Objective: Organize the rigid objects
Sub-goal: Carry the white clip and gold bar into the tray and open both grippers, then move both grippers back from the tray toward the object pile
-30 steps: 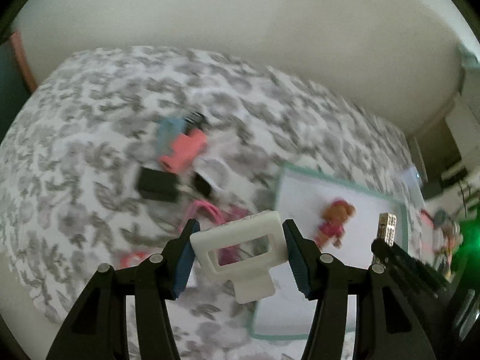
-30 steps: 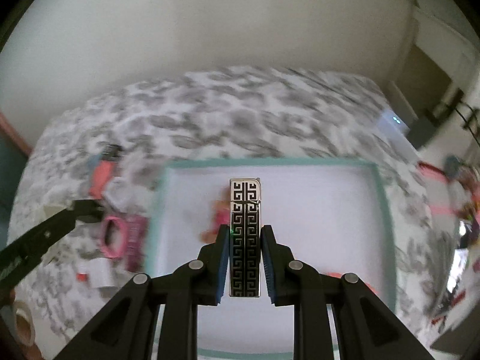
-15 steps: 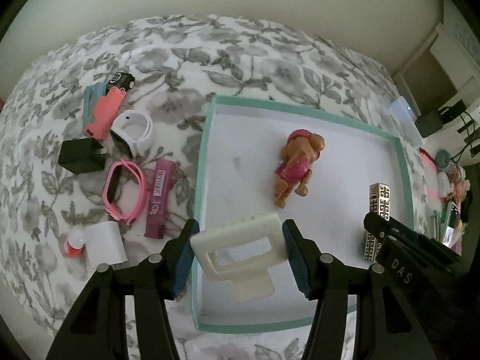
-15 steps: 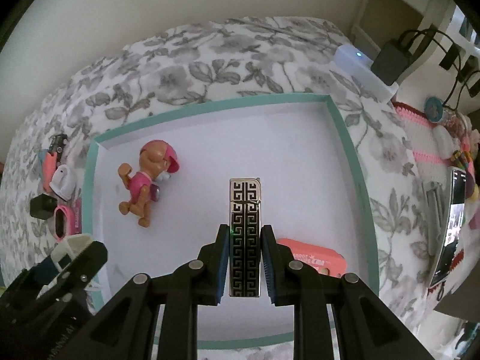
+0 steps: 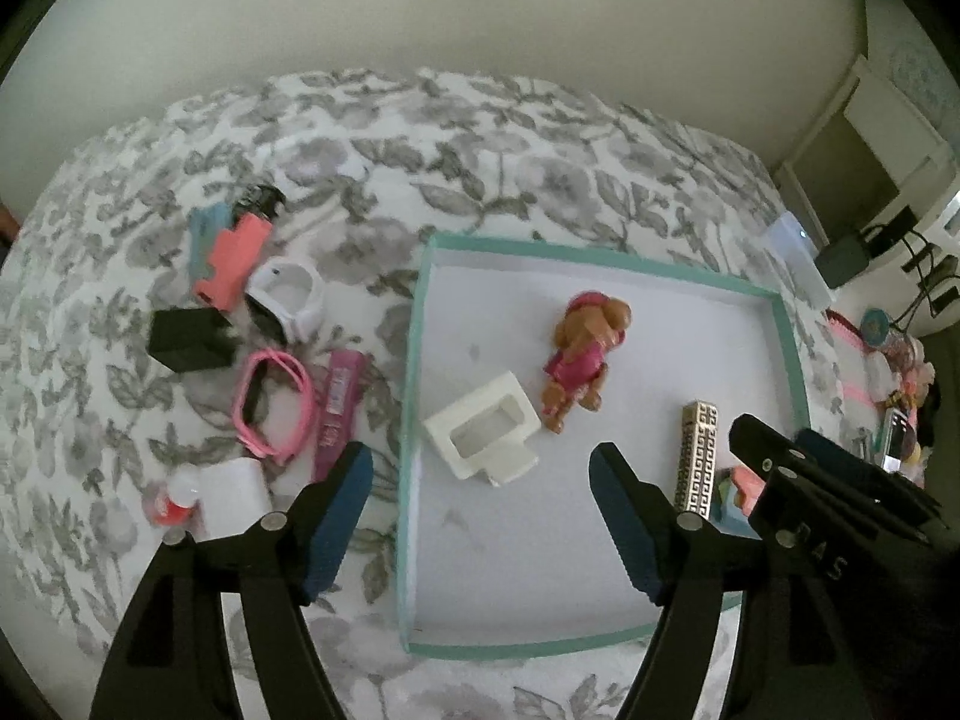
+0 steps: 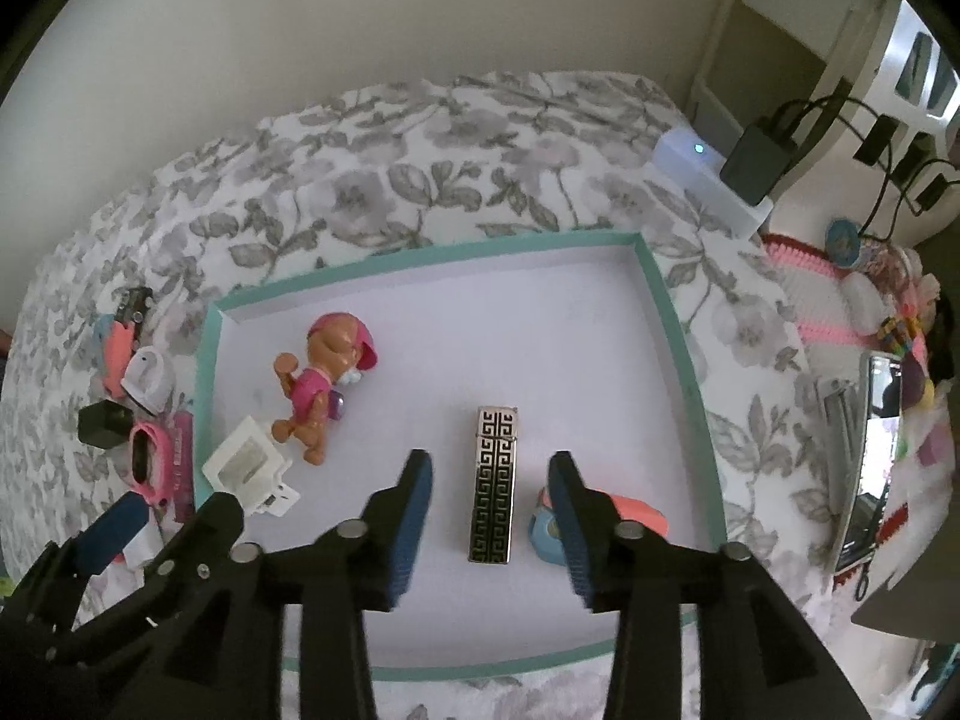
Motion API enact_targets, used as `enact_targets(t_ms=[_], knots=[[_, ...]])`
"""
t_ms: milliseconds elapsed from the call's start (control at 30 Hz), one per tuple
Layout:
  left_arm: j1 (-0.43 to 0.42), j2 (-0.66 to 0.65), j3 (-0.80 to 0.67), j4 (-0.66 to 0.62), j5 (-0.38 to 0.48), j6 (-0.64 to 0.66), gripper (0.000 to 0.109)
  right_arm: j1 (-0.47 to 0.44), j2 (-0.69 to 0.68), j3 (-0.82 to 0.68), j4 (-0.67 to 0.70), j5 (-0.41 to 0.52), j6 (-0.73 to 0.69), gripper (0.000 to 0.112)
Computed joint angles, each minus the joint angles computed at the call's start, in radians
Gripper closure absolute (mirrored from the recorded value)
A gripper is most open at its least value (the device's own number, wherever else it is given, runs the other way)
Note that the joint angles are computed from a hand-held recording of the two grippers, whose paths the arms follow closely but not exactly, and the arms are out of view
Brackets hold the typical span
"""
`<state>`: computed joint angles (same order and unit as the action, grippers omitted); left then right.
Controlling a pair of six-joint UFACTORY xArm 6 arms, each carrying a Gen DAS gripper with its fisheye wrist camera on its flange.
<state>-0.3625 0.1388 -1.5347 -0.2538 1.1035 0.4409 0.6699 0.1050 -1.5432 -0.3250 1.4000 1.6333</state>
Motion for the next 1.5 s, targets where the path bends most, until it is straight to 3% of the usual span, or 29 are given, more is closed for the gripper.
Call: enact_targets(t_ms=[67, 133, 267, 367, 667, 833, 1033, 1267, 1500], knots=[[0.007, -0.003, 0.000, 0.005, -0.026, -0.009, 0.022, 0.007, 0.011, -0.026, -0.018, 0.035, 0.005, 0.044], [0.015, 0.003, -0.009, 0.011, -0.045, -0.029, 0.015, 0.013, 0.014, -0.040, -0.038, 0.050, 0.006, 0.041], [0.041, 0.027, -0.042, 0.025, -0.067, -0.095, 0.013, 0.023, 0.019, -0.053, -0.073, 0.054, 0.007, 0.020], [0.061, 0.044, -0.064, 0.059, -0.092, -0.137, 0.013, 0.028, 0.041, -0.081, -0.084, 0.076, -0.023, 0.013], [0.139, 0.127, -0.174, 0.114, -0.130, -0.229, 0.012, 0.040, 0.117, -0.174, -0.111, 0.110, -0.087, 0.011], [0.193, 0.191, -0.266, 0.134, -0.118, -0.275, 0.012, 0.051, 0.169, -0.251, -0.148, 0.076, -0.123, 0.011], [0.251, 0.282, -0.405, 0.133, -0.027, -0.312, 0.012, 0.063, 0.269, -0.389, -0.182, -0.030, -0.184, 0.011], [0.286, 0.362, -0.512, 0.197, 0.059, -0.353, 0.012, 0.064, 0.431, -0.594, -0.137, -0.142, -0.278, 0.011], [0.290, 0.426, -0.571, 0.207, 0.145, -0.358, 0.012, 0.068, 0.715, -0.980, -0.014, -0.043, -0.434, 0.011]])
